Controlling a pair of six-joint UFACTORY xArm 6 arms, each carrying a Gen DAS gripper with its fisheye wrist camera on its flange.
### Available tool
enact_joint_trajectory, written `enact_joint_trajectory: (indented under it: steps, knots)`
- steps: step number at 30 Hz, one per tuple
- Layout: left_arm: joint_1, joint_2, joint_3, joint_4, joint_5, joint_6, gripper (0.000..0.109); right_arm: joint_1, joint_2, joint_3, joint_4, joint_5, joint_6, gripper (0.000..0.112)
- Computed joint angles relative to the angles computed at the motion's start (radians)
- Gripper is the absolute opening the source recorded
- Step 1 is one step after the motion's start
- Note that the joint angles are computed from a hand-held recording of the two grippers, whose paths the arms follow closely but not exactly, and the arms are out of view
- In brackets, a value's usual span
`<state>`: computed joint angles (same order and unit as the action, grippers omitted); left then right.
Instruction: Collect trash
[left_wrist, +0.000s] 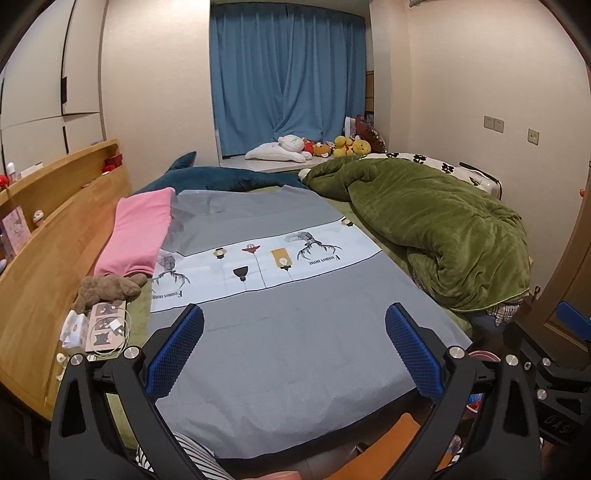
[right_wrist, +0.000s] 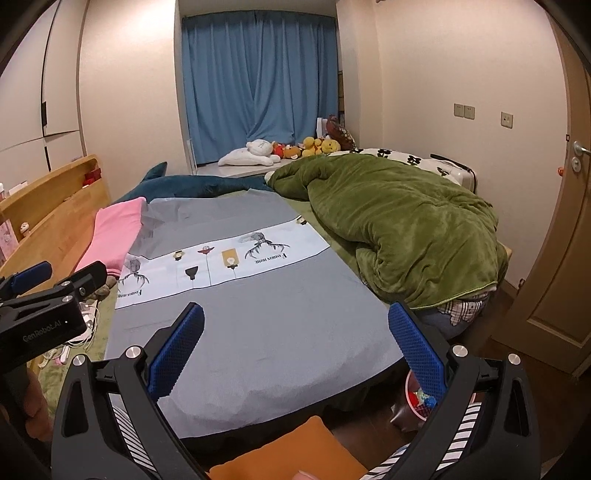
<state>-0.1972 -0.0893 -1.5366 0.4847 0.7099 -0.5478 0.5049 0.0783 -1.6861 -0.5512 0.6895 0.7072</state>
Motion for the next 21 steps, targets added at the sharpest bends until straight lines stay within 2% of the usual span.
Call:
enact_joint_trajectory:
  steps: [21]
  knots:
    - [-0.006,-0.002,0.004,0.011,-0.005,-0.002,0.096,-0.002,-0.010,0.011,-0.003,0.003,-0.001,0.098]
